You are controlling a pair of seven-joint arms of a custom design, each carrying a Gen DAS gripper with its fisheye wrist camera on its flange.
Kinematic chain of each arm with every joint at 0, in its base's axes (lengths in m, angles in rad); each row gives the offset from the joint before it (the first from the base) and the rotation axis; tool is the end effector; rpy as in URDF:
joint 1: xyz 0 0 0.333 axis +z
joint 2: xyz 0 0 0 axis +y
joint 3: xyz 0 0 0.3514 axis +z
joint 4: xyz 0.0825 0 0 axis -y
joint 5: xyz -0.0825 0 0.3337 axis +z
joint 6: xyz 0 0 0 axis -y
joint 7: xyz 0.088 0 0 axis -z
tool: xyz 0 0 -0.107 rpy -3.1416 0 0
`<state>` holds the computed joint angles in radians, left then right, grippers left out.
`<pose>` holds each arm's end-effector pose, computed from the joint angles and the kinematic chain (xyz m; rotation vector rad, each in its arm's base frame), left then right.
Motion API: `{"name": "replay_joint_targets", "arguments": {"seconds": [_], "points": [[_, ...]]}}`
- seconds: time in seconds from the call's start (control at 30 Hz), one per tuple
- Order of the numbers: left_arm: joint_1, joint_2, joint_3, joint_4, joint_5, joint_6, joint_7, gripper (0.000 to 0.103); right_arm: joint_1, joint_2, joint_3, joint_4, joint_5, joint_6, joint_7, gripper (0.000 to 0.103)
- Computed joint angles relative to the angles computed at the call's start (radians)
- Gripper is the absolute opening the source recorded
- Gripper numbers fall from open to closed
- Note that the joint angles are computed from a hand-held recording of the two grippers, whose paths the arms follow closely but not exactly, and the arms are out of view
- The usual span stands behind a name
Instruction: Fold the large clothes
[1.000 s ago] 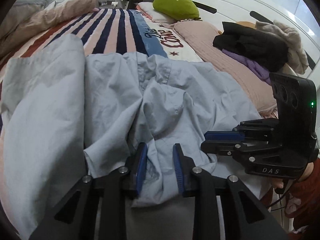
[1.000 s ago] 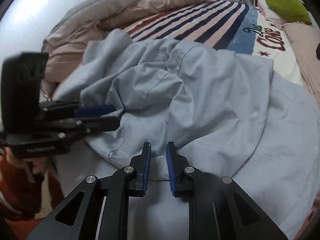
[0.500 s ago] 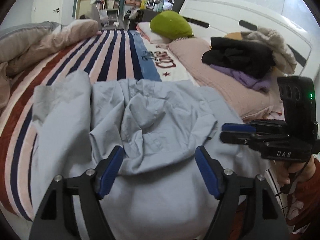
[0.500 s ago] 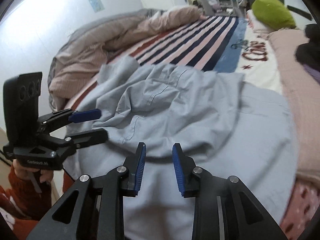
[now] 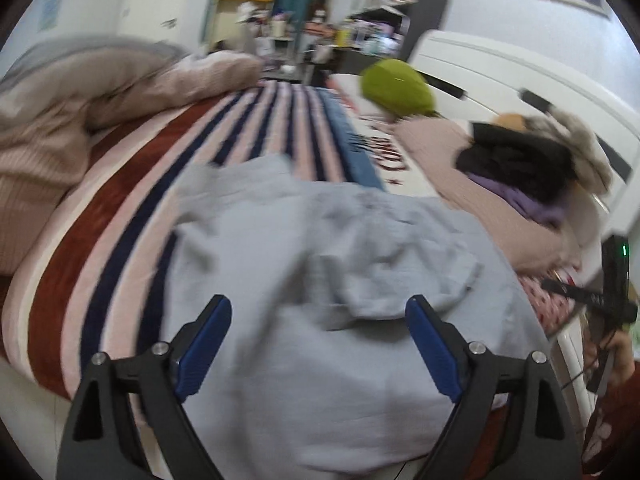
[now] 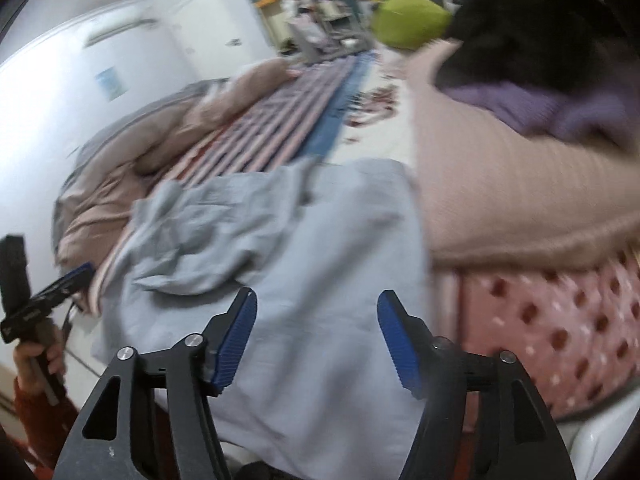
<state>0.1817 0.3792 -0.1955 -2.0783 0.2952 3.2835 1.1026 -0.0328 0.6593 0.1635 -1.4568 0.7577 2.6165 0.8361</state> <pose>0.6159 -0.0239 0.4178 -1.9509 1.6129 -0.9441 0.7322 0.0484 0.4036 -1.8631 1.4772 -0.1519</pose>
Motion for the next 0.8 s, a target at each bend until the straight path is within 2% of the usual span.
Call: {"name": "replay_joint_targets", "arguments": {"seconds": [0.1,0.13,0.17,0.27,0.3,0.33,0.37,0.43,0.5,0.53,0.57,0.6,0.63,0.7,0.8], "points": [[0.118,0.020,-0.073,-0.007,-0.018,-0.035,0.000,0.086,0.000,0.035,-0.037,0.031,-0.043,-0.059,0.074,0.073],[0.192,0.041,-0.135,-0.002,-0.029,-0.051,0.011,0.086,-0.002,0.053,-0.045,0.051,-0.062,-0.095,0.099,0.075],[0.233,0.056,-0.171,0.003,-0.040,-0.066,0.020,0.086,-0.007,0.071,-0.045,0.072,-0.076,-0.136,0.116,0.077],[0.427,0.147,-0.380,0.040,-0.092,-0.139,0.107,0.086,-0.039,0.136,-0.019,0.156,-0.083,-0.289,0.132,0.079],[0.481,0.186,-0.446,0.055,-0.112,-0.161,0.142,0.086,-0.046,0.157,-0.010,0.183,-0.079,-0.327,0.131,0.082],[0.503,0.214,-0.478,0.065,-0.128,-0.172,0.164,0.086,-0.048,0.164,-0.001,0.186,-0.069,-0.327,0.107,0.083],[0.508,0.232,-0.490,0.075,-0.143,-0.181,0.179,0.086,-0.047,0.165,0.005,0.185,-0.064,-0.323,0.082,0.083],[0.454,0.246,-0.445,0.101,-0.168,-0.199,0.179,0.086,-0.044,0.168,0.010,0.193,-0.060,-0.341,0.052,0.077],[0.392,0.261,-0.395,0.131,-0.187,-0.203,0.180,0.086,-0.027,0.171,0.003,0.198,-0.068,-0.339,0.039,0.061],[0.347,0.258,-0.353,0.142,-0.193,-0.201,0.174,0.085,-0.019,0.174,0.000,0.200,-0.069,-0.325,0.030,0.054],[0.326,0.259,-0.336,0.153,-0.199,-0.207,0.182,0.076,-0.015,0.177,0.000,0.202,-0.068,-0.313,0.024,0.039],[0.333,0.265,-0.351,0.161,-0.211,-0.213,0.200,0.065,-0.007,0.178,-0.001,0.202,-0.066,-0.302,0.029,0.032],[0.342,0.272,-0.367,0.170,-0.226,-0.219,0.216,0.062,0.001,0.190,-0.005,0.223,-0.071,-0.302,0.041,0.030],[0.308,0.270,-0.334,0.200,-0.244,-0.247,0.225,0.051,0.011,0.193,-0.004,0.230,-0.079,-0.291,0.039,0.022],[0.263,0.294,-0.295,0.272,-0.275,-0.279,0.239,0.044,0.046,0.216,-0.022,0.285,-0.129,-0.278,0.061,0.018]]}}
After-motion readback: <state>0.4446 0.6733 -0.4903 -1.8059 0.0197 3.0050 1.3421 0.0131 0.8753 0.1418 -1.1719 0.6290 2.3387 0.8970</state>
